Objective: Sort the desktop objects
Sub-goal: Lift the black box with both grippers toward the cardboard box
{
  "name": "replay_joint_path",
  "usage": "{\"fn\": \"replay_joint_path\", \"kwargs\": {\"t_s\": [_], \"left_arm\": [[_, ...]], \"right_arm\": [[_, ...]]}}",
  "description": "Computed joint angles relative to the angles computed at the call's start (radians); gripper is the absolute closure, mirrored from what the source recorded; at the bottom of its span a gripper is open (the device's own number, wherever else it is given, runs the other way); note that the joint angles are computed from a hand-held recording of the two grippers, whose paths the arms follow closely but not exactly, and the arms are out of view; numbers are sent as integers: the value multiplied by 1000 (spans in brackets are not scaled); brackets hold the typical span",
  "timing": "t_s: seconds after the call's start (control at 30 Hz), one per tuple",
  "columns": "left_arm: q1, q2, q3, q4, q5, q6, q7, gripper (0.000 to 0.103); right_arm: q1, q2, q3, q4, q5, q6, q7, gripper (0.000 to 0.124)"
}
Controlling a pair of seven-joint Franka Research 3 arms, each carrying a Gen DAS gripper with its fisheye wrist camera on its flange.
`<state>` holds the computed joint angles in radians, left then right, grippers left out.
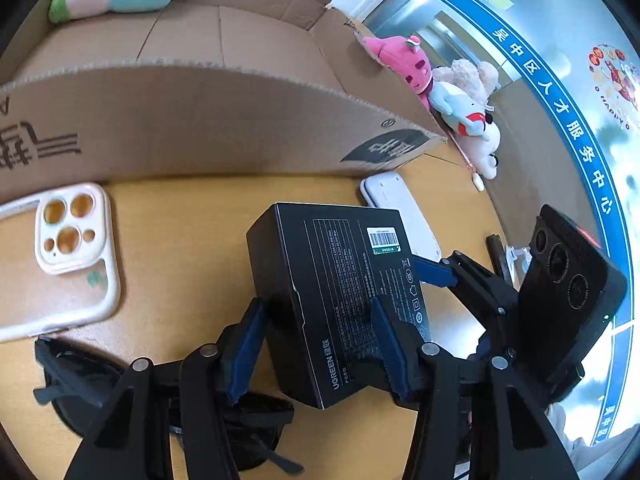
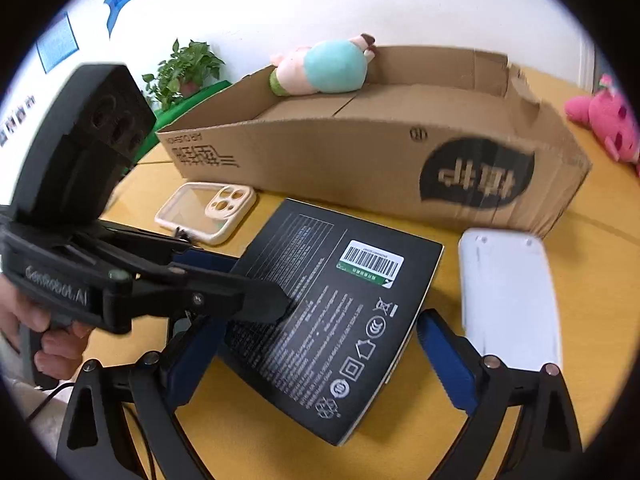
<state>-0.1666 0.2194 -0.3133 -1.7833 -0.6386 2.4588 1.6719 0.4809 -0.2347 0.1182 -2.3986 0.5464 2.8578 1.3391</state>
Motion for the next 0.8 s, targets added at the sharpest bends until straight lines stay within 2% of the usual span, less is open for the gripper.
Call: {"fn": "replay_joint_path", "kwargs": {"t_s": [0.07,0.13,0.2,0.3,0.47,0.57,0.67,0.8], "left_arm": [[2,1,-1,-2,-9,2,3,51],[3,7,-3,4,-14,-2,4,50],[3,12,-5,10,-17,-3,6,50],[0,9,-3,6,2,5,13,50],[-2,-30,4,-21,19,24,2,50],[-10,-79,10,-47,16,65,3,50],[-20,-116,23,-44,15,102,15,50],[-33,-96,44,42,106,149,5,50]], "right_arm": [[34,-20,-28,-20,57,3,-88,26],[33,-26,-25,-24,49,-16,-119,25],[-1,-22,11,-23,-28,-26,-78,24],[-42,-14,60,-32,-152,12,17,24],[-25,-13,60,-37,-189,76,70,25],[-9,-38,53,-37,-194,111,68,25],[-27,-63,65,-13,-238,132,82,25],[-71,-31,72,82,-313,129,90,25]]}}
